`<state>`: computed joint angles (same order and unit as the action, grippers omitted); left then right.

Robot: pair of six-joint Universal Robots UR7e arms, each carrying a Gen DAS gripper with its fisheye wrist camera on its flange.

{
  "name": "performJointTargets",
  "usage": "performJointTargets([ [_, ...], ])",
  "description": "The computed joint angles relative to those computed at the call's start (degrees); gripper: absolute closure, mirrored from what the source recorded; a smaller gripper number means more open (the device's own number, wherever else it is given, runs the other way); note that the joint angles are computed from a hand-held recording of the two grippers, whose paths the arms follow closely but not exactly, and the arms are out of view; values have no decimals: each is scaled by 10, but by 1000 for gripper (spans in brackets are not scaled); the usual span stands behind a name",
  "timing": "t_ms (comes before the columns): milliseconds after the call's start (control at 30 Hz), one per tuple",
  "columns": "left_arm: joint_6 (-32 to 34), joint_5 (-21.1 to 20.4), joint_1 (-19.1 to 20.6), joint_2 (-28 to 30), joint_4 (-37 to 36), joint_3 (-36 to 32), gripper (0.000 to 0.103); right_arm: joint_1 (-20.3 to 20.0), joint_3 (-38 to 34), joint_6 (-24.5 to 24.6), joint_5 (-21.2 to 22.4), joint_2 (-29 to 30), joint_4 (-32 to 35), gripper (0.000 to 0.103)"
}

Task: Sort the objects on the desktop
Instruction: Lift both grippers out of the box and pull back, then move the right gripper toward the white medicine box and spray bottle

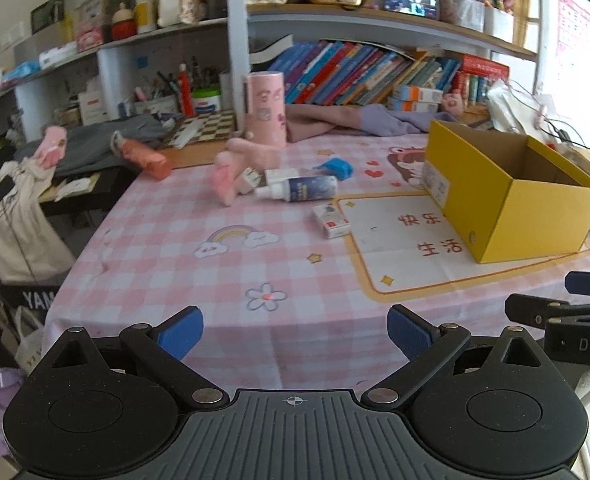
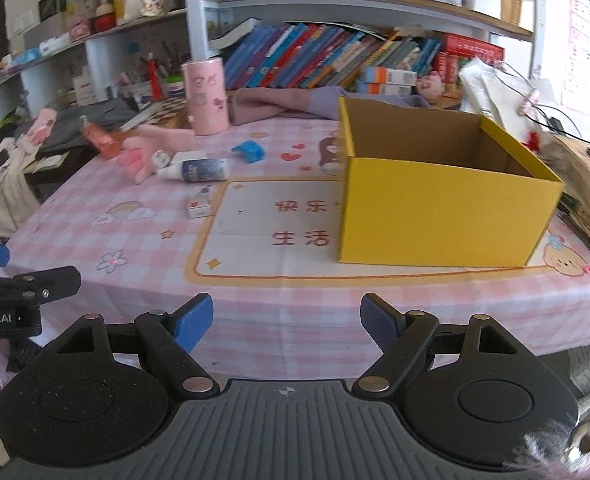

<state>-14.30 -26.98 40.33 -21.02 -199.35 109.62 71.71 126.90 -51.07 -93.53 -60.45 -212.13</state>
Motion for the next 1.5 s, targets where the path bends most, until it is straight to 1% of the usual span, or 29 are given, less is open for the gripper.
performJointTargets([
  [267,-44,13,2,-15,7,25,3,14,1,-25,-2,9,17,24],
  [467,-48,23,0,-18,2,33,3,24,-3,-47,1,12,40,24],
  [633,-62,14,1,-24,15,36,3,28,-3,-59,-1,13,52,24],
  [800,-73,1,4,-27,32,36,3,28,-4,-61,-4,13,54,24],
  [1000,-68,-7,9,-26,35,30,3,27,-10,-62,-3,15,67,24],
  [1133,-50,-9,13,-23,30,22,3,28,-20,-62,1,20,79,25],
  [1500,1,-16,42,-11,9,-19,3,46,-81,-62,-11,51,126,26],
])
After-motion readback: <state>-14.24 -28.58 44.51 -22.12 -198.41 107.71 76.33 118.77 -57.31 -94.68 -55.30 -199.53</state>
